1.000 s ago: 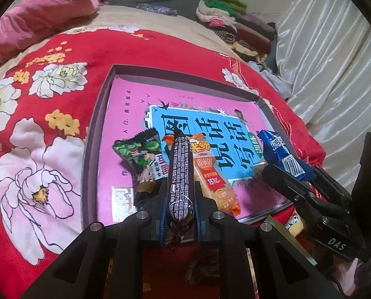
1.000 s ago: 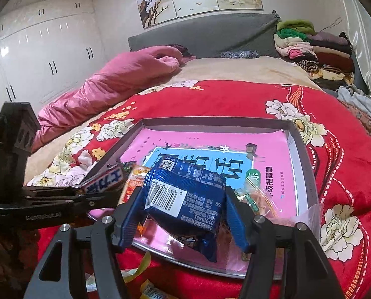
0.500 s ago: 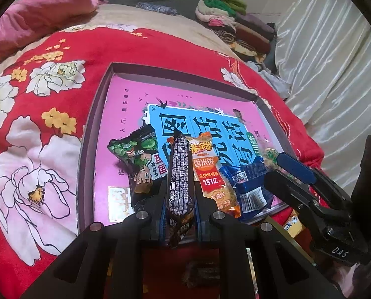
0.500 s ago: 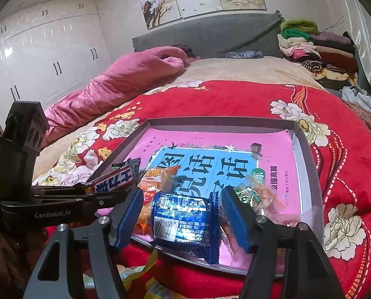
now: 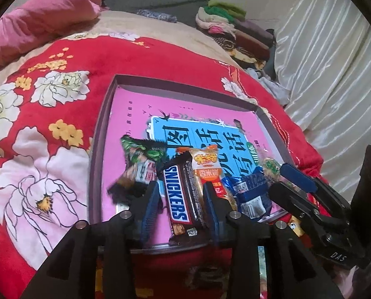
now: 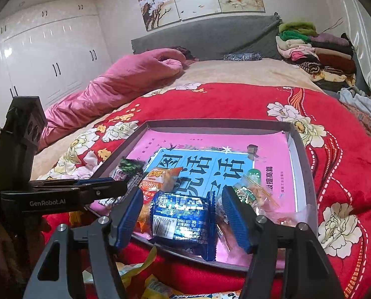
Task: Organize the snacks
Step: 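Lower and open the left tool on the Snickers while the right tool lowers and releases the blue packet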
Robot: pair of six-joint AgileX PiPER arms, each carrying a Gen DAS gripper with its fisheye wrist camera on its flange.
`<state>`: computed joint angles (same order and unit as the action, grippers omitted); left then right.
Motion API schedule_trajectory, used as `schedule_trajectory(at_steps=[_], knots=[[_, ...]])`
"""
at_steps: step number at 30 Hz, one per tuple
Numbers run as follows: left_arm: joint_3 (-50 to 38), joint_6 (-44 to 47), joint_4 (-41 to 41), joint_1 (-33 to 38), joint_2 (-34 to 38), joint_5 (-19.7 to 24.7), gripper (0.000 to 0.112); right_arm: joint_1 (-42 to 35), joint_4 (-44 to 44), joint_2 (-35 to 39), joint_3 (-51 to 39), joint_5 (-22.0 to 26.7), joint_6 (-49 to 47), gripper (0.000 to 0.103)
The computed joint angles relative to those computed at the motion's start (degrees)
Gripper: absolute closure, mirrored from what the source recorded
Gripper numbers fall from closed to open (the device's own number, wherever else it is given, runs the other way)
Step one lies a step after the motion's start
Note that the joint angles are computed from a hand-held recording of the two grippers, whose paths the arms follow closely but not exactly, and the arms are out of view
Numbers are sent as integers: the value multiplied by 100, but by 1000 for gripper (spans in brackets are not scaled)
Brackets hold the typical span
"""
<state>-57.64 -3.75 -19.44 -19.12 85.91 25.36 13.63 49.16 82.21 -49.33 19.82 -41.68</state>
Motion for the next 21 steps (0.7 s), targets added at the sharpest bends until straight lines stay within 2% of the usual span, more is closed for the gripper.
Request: schedule_trajectory(at_steps=[5,12,16,21], knots=[[41,-50,71,48,-67,-20,69,-27,29,-51,37,6,-26,38],[65,-123,154,68,-152,10,58,-69,182,-96,59,44,-179,34],[68,-66,69,101,-210,45,47,-125,347,-155,83,111,-349,33],[81,-10,16,82,-272,65,42,-136,410,-206,112,110,-432,33]])
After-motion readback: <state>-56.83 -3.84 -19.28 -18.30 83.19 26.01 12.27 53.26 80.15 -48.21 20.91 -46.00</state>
